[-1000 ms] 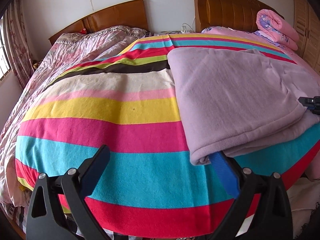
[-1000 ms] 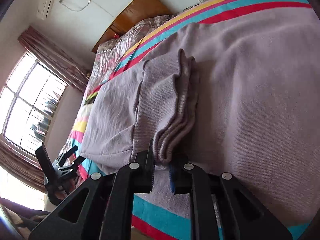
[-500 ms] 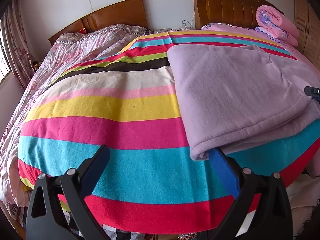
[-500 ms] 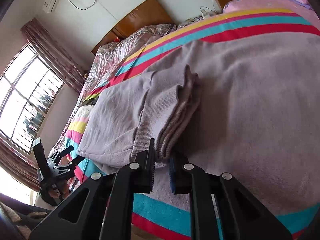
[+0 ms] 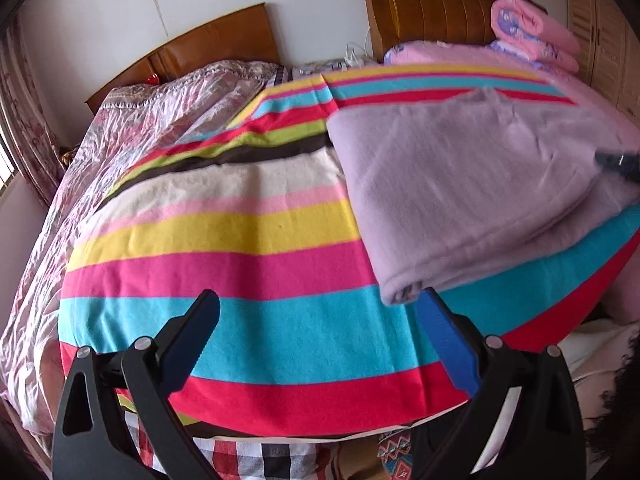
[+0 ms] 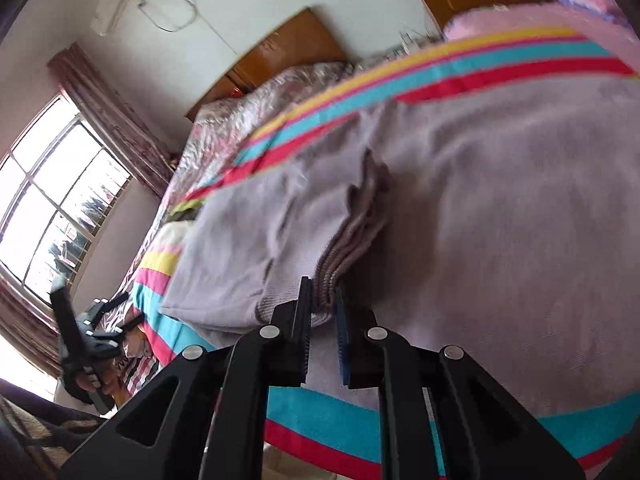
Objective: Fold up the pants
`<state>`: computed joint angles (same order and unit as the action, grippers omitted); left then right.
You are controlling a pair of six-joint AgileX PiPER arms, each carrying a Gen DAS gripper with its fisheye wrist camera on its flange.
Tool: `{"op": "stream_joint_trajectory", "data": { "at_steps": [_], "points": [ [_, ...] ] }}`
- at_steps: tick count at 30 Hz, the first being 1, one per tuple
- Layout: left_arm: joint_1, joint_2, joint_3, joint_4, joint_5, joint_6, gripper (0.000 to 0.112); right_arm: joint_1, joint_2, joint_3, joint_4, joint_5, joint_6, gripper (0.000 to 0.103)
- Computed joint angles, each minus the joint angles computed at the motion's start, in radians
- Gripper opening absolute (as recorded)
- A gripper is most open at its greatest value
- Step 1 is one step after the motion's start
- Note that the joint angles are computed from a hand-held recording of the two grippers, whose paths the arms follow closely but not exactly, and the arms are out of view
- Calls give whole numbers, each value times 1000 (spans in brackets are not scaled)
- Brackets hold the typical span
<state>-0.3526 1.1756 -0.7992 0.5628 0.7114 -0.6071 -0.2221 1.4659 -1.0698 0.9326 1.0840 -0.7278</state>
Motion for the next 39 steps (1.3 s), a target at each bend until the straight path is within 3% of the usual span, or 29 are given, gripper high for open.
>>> {"op": "stream_joint_trajectory", "data": {
  "at_steps": [3,6,9,10,11,15,17,20,22,27,29,31,34,36,39],
  "points": [
    [33,-27,-51,-51,-40,21,99,-14,22,35,11,-3,-25,11],
    [63,5,-125,-181,-127,90,102,3,1,5,-17,11,-28,13],
    [68,122,-242,-246,-162,89,102,27,-37,-19,-95,-22,20,32],
    [80,178,-297,-306,-170,130,102,28,-53,-20,-112,-40,31,44],
    [82,221,-338,-326,-170,142,102,19,-64,-23,-116,-49,22,47],
    [79,411,-554,-306,-114,156,102,98,-56,-111,-208,-129,31,50],
    [94,502,-669,-342,-77,186,102,188,5,-205,-274,-159,38,69],
    [93,647,-850,-296,29,136,102,350,105,-337,-441,-218,67,71],
    [90,707,-919,-300,64,139,102,405,165,-405,-490,-207,55,72],
    [83,793,-931,-283,58,129,102,456,309,-507,-612,-153,69,80],
    [92,836,-920,-286,56,110,102,417,289,-433,-532,-202,-18,82],
    [97,874,-922,-259,48,76,102,381,278,-418,-481,-175,-71,81],
    [109,896,-962,-282,79,79,102,366,260,-428,-509,-141,-24,81],
    [91,863,-923,-212,74,3,102,336,221,-415,-491,-140,18,81],
    [51,717,-764,-93,-16,-134,102,273,142,-363,-377,-148,-69,81]
  ]
}}
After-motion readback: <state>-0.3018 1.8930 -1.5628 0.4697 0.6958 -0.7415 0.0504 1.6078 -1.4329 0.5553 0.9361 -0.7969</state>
